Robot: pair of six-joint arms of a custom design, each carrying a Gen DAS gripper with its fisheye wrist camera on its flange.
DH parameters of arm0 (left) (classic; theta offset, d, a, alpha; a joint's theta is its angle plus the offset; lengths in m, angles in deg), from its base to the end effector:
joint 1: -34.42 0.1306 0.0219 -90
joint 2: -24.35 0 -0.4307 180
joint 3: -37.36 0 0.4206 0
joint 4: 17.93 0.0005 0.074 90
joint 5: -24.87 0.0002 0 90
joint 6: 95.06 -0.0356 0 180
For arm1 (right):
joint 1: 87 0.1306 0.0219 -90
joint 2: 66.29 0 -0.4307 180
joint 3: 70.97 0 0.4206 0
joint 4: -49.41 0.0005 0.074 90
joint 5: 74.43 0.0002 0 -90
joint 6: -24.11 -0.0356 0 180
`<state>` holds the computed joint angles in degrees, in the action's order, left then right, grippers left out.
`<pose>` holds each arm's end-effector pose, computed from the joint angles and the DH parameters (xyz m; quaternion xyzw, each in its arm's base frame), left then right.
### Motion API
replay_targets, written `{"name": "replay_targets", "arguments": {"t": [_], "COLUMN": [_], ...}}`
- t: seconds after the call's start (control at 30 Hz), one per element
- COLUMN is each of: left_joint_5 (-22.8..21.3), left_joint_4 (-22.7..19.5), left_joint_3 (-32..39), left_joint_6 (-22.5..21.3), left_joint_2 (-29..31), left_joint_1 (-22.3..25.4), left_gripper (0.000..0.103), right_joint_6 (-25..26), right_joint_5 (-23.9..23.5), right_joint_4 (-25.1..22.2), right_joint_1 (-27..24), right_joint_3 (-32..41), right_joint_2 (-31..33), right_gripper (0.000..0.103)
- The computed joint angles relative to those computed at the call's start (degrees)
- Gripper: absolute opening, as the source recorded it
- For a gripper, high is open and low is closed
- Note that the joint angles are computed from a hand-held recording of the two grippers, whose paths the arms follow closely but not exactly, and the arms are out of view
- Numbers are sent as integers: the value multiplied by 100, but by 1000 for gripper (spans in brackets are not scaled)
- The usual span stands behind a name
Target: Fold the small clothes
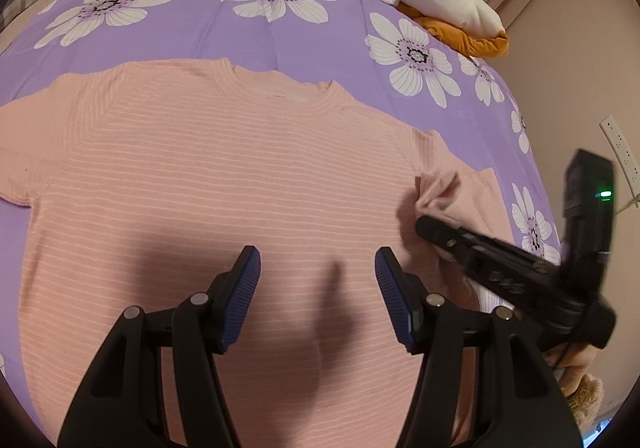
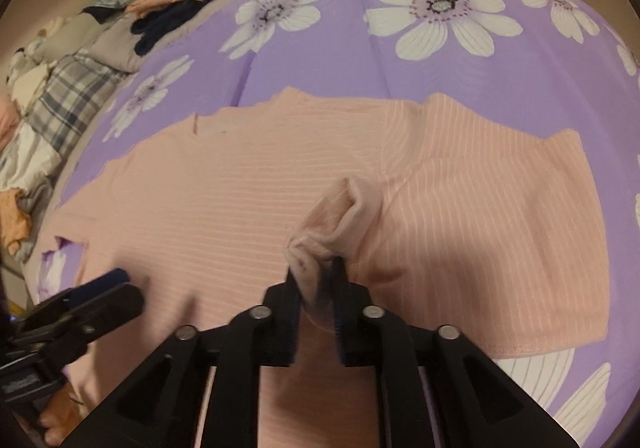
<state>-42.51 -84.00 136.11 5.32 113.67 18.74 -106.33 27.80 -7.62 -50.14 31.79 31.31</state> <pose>0.4682 -0.1462 0.5408 0.0997 0.9357 -0.2465 0.2318 0.4567 0.3324 0.5096 0.0641 0.9382 0.1242 0.3165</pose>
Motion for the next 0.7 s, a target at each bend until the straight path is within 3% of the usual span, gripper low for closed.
{"name": "replay_targets", "arguments": {"t": [0.03, 0.1, 0.3, 0.47, 0.6, 0.7], "left_joint_5": [34, 110, 106, 70, 408, 421], "left_joint_4": [-9, -64, -97, -101, -190, -335], "left_joint_3": [7, 52, 271, 626, 897, 1058], "left_joint_6": [2, 11, -145, -319, -224, -52], "left_joint_2": [13, 56, 175, 522, 933, 1200], "left_joint_1": [-6, -26, -226, -546, -676, -764], "left_gripper": [61, 62, 66, 70, 68, 49], "right_joint_6": [-7, -53, -399, -1116, -1727, -1952], "right_joint_5": [32, 66, 311, 700, 815, 820], "right_joint_4": [113, 524, 1175, 963, 633, 575], "right_joint_1": [9, -4, -133, -340, -508, -590], "right_joint_3": [-77, -342, -881, -1138, -1304, -1476], "right_joint_2": [-86, -369, -939, -1188, -1320, -1483], "right_gripper": [47, 62, 62, 62, 62, 62]}}
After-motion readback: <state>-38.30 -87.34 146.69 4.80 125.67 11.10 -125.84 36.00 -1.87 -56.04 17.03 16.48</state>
